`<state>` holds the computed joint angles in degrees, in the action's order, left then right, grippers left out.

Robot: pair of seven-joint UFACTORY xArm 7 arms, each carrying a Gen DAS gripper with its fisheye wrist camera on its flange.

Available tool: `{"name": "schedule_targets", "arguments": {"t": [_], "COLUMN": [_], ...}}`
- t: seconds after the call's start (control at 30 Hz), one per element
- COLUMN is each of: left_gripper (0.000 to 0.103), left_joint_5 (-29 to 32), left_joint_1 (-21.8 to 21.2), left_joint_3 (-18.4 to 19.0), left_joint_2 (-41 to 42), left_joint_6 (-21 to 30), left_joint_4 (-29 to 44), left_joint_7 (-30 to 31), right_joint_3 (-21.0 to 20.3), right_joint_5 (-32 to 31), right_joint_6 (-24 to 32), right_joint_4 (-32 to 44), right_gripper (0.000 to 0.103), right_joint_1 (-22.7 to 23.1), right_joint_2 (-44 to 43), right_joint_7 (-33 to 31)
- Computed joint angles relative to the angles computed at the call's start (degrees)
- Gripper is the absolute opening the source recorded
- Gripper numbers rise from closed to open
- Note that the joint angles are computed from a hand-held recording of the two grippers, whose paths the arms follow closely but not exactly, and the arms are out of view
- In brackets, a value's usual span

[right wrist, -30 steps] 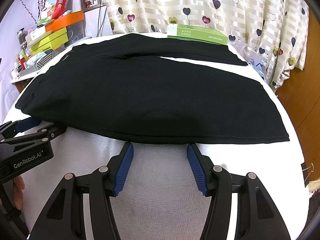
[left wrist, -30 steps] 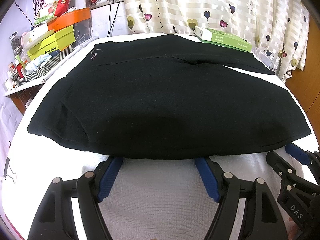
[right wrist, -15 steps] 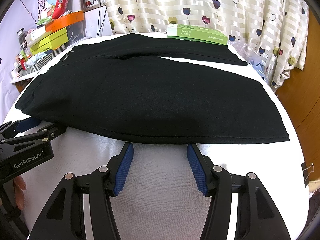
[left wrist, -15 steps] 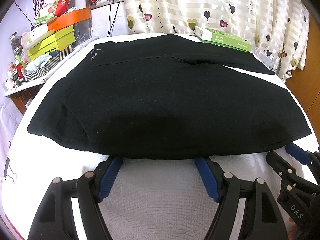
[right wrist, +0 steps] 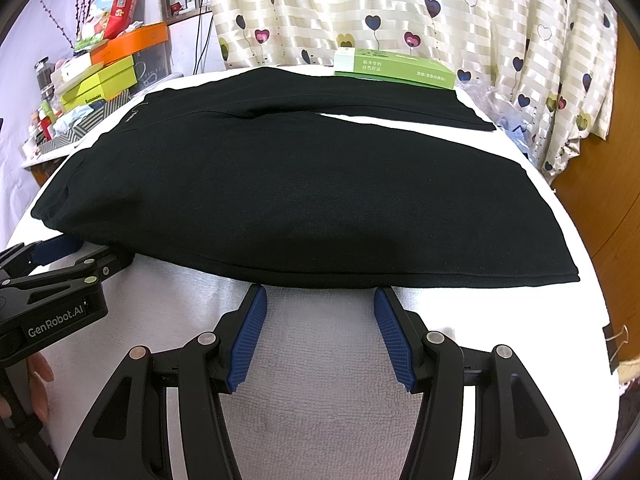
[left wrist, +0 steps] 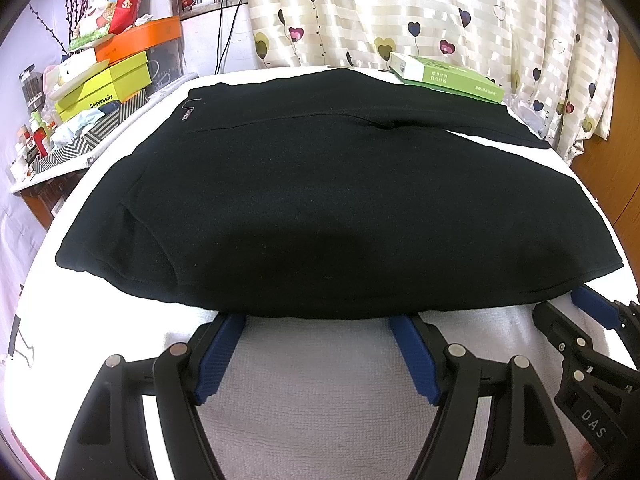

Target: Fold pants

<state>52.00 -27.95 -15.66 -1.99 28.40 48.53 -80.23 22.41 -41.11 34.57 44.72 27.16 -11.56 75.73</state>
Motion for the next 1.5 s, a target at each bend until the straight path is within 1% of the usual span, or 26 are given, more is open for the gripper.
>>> {"name": "schedule_targets", "arguments": {"t": [0.07, 0.17, 0.2, 0.27, 0.43, 0.5, 0.57, 0.6, 0.7, 0.77, 0.83, 0.9, 0.97, 1.07, 1.1, 1.13, 1.2, 1.27, 1.33, 1.37, 1.4, 1.43, 1.5], "left_gripper": [0.077, 0.077, 0.077, 0.076, 0.076, 0.076, 0.076, 0.076, 0.076, 0.076, 0.076, 0.076, 0.076, 0.076, 0.076, 0.076, 0.076, 0.076, 0.076, 0.076, 0.076, 0.076, 0.076], "left_joint_5": [0.02, -0.23, -0.73, -3.52, -17.08, -20.97, -23.29, -26.06, -33.72, -35.92, -34.89, -34.19, -35.01, -35.2, -34.89, -35.67, -37.45, -35.74, -36.47, -38.31, -41.12, -42.93, -42.58], "left_joint_1": [0.05, 0.14, 0.19, 0.28, 0.95, 1.3, 1.95, 1.48, -0.02, 0.63, 3.38, 5.86, 6.79, 8.0, 8.4, 8.29, 7.96, 8.08, 8.05, 8.18, 8.56, 8.78, 8.29], "left_joint_3": [0.09, 0.2, 0.28, 0.36, 1.03, 0.8, 0.43, 1.1, 3.29, 3.5, 2.06, 1.02, 1.39, 1.95, 2.08, 2.6, 3.65, 4.41, 5.4, 5.71, 5.78, 6.01, 7.16], "left_joint_2": [0.11, -0.15, -0.44, -1.26, -6.22, -8.55, -11.02, -12.59, -15.2, -15.56, -14.79, -13.28, -10.97, -6.37, -4.79, -2.8, -0.2, 3.02, 6.3, 7.81, 9.5, 11.33, 14.84], "left_joint_6": [-0.18, -0.77, -1.19, -2.04, -6.56, -6.55, -7.17, -7.5, -8.05, -7.6, -7.6, -7.91, -9.23, -9.34, -8.36, -7.46, -7.69, -6.52, -6.02, -5.65, -5.36, -4.88, -3.67], "left_joint_4": [0.06, -0.28, -0.61, -1.4, -6.23, -7.62, -8.87, -9.64, -10.36, -9.3, -7.34, -4.82, -2.08, 3.53, 5.76, 8.45, 11.63, 16.01, 20.11, 22.0, 24.05, 26.23, 30.36], "left_joint_7": [0.04, 0.7, 2.14, 5.6, 18.82, 22.87, 25.53, 28.57, 36.82, 40.3, 41.47, 42.68, 45.62, 49.26, 49.71, 51.7, 56.11, 56.88, 58.83, 60.45, 62.97, 64.5, 65.68], "right_joint_3": [-0.47, -1.61, -1.94, -1.32, -1.11, -2.3, -3.15, -4.41, -4.46, -3.6, -4.29, -6.05, -6.4, -8.72, -9.34, -9.62, -10.58, -12.14, -13.54, -13.94, -14.31, -14.71, -14.63], "right_joint_5": [0.8, 4.84, 5.87, 6.79, 9.76, 12.62, 15.07, 16.83, 18.8, 18.42, 19.15, 21.1, 21.64, 23.66, 24.23, 24.27, 24.49, 27.97, 32.58, 35.52, 40.04, 42.15, 43.5], "right_joint_6": [-0.72, -2.74, -4.29, -4.83, -8.47, -11.13, -13.42, -14.95, -15.38, -15.37, -16.24, -17.3, -17.27, -17.39, -17.22, -16.74, -15.99, -16.19, -16.46, -16.83, -16.65, -16.49, -15.7], "right_joint_4": [-0.45, -1.94, -2.98, -3.58, -5.32, -5.91, -6.24, -6.25, -4.79, -3.4, -1.92, -0.2, 1.78, 6.34, 7.74, 9.3, 12.53, 15.04, 18.13, 19.22, 21.29, 22.97, 27.46], "right_gripper": [0.057, 0.057, 0.057, 0.057, 0.057, 0.057, 0.057, 0.057, 0.057, 0.057, 0.057, 0.057, 0.057, 0.057, 0.057, 0.057, 0.057, 0.057, 0.057, 0.057, 0.057, 0.057, 0.057], "right_joint_1": [0.22, 0.78, 0.79, 0.08, -1.2, -1.29, -1.85, -1.77, -4.23, -6.84, -8.19, -8.52, -9.76, -10.14, -10.23, -10.57, -11.05, -10.6, -10.53, -10.47, -10.57, -10.57, -11.79], "right_joint_2": [-0.41, -2.11, -3.31, -4.61, -9.02, -10.31, -10.98, -11.09, -10.76, -10.28, -8.98, -7.19, -5.45, -1.69, -0.56, 0.66, 3.42, 5.96, 9.28, 10.55, 12.8, 14.65, 19.63], "right_joint_7": [-1.54, -6.51, -7.97, -9.6, -16.07, -19.76, -22.72, -25.16, -29.24, -30.97, -33.56, -37.14, -39.05, -44.76, -46.68, -48.03, -51.18, -55.66, -60.47, -63.61, -68.64, -71.29, -74.25]}}
